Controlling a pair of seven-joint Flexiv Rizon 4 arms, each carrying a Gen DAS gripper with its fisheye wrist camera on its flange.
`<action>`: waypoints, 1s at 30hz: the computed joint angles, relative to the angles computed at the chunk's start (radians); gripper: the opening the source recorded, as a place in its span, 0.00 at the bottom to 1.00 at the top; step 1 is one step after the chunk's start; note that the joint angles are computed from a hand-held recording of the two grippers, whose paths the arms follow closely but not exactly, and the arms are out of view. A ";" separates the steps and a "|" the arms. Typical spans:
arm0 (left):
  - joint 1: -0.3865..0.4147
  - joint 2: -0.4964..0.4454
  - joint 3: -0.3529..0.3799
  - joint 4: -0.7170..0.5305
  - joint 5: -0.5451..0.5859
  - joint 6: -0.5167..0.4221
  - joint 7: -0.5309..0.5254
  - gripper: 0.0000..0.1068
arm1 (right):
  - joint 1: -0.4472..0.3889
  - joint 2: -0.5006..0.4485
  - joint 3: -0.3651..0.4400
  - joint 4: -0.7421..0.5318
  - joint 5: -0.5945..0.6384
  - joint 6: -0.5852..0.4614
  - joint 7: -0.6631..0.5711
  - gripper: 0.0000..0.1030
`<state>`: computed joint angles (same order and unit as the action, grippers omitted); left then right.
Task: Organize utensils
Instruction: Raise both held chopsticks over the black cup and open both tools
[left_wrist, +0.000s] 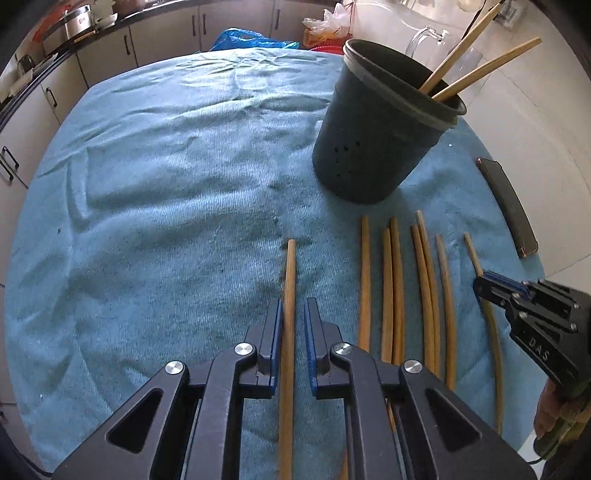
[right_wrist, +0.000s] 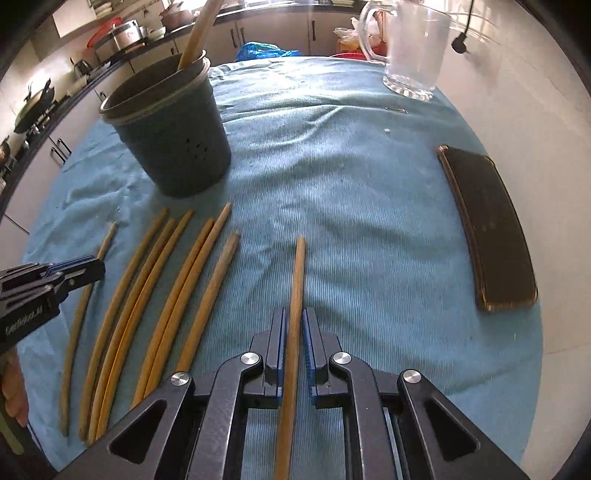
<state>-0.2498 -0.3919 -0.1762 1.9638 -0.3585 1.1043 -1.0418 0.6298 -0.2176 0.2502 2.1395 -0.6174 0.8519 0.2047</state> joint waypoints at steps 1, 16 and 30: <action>-0.006 -0.006 0.003 -0.007 0.008 0.001 -0.007 0.10 | -0.001 -0.003 0.001 -0.006 0.004 -0.007 -0.014 0.10; 0.049 0.104 -0.084 0.141 -0.111 0.176 0.129 0.05 | 0.001 0.039 -0.011 0.031 -0.094 0.025 0.074 0.06; -0.066 0.341 -0.130 0.306 -0.830 0.340 0.668 0.05 | 0.032 0.195 0.090 0.010 -0.283 -0.207 0.251 0.06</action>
<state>-0.3155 -0.0505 -0.3057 2.2700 -1.1884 1.4444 -0.3740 0.6615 -0.0225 0.3404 2.1496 -0.8999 0.6444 0.4560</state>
